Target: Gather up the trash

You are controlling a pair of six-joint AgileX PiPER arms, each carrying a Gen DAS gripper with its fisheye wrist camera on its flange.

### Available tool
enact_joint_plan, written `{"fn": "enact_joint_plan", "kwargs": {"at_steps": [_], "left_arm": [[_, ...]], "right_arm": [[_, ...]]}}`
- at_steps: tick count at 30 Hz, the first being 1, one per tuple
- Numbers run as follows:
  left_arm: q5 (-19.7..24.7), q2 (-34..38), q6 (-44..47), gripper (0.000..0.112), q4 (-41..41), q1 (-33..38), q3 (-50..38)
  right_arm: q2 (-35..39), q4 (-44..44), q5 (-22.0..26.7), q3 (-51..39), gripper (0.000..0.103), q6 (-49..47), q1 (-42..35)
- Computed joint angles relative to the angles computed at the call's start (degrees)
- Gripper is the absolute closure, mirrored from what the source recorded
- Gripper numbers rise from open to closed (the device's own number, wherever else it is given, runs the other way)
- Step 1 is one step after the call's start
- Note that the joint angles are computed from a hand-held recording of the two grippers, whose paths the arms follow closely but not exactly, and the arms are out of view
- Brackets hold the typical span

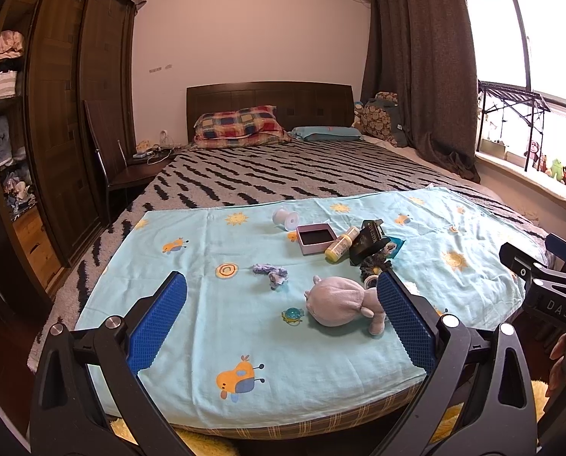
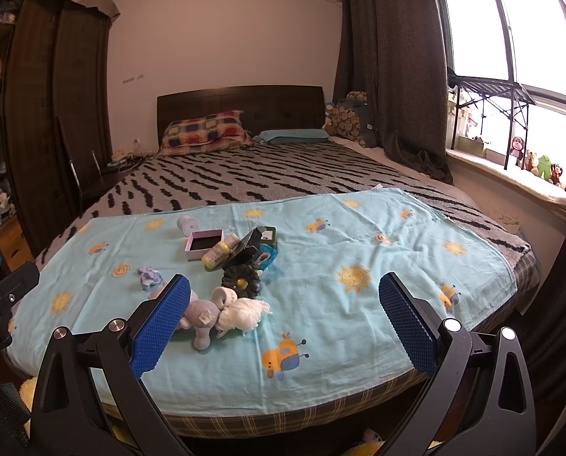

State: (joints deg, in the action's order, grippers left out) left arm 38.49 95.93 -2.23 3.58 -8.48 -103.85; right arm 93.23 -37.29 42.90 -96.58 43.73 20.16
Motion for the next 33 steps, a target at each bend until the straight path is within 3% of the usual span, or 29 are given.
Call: {"fn": "enact_joint_plan", "kwargs": {"at_steps": [8, 17, 26, 28, 30, 33], "left_arm": [[-0.1, -0.1, -1.1, 0.017, 0.6, -0.8, 0.4], [-0.3, 1.7, 0.1, 0.017, 0.1, 0.4, 0.2], [1.2, 7.1, 4.9, 0.017, -2.6, 2.6, -1.5], [1.3, 8.0, 6.0, 0.017, -3.7, 3.4, -1.2], [1.1, 8.9, 7.2, 0.017, -5.0, 4.0, -0.9], [1.3, 10.3, 9.0, 0.017, -6.4, 4.3, -0.9]], "right_arm": [[0.2, 0.1, 0.4, -0.3, 0.003, -0.1, -0.1], [1.1, -1.0, -2.8, 2.4, 0.003, 3.2, -2.5], [4.9, 13.0, -12.8, 5.3, 0.003, -6.1, -7.5], [6.0, 10.2, -14.2, 6.1, 0.003, -4.4, -7.1], [7.5, 9.3, -14.4, 5.8, 0.003, -4.9, -6.6], [10.3, 19.0, -13.7, 3.5, 0.003, -15.0, -7.4]]}}
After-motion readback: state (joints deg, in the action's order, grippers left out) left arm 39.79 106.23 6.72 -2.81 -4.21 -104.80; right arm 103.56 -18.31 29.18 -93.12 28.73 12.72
